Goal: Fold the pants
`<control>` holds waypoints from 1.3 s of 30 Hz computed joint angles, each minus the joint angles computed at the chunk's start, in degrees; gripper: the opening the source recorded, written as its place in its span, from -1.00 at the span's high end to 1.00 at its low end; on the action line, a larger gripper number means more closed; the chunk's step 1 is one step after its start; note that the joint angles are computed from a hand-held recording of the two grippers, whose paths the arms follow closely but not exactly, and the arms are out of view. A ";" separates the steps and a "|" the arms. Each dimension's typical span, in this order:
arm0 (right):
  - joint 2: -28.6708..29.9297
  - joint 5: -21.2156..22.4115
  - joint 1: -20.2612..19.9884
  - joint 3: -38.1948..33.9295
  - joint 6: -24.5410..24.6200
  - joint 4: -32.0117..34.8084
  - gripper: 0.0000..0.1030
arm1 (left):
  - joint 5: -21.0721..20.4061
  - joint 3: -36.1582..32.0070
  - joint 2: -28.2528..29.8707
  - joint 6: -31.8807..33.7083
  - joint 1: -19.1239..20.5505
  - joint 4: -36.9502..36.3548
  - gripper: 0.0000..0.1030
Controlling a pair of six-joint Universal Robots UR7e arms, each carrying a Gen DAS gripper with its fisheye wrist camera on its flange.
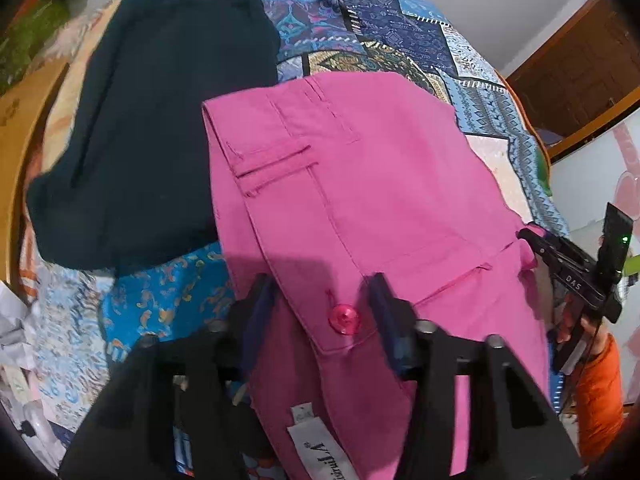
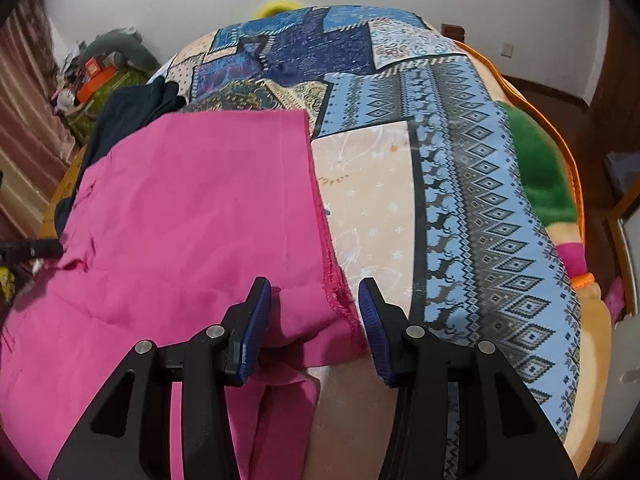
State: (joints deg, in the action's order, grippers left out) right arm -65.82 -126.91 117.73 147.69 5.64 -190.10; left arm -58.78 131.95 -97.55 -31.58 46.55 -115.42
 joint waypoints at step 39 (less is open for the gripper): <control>-4.73 -5.04 6.84 -6.89 -5.65 0.38 -0.01 | 18.98 -2.69 -1.86 4.21 -3.13 -3.55 -0.14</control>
State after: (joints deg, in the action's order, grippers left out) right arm -70.55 -131.95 124.57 140.80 -0.01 -189.73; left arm -39.81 129.26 -99.42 -27.37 43.42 -118.97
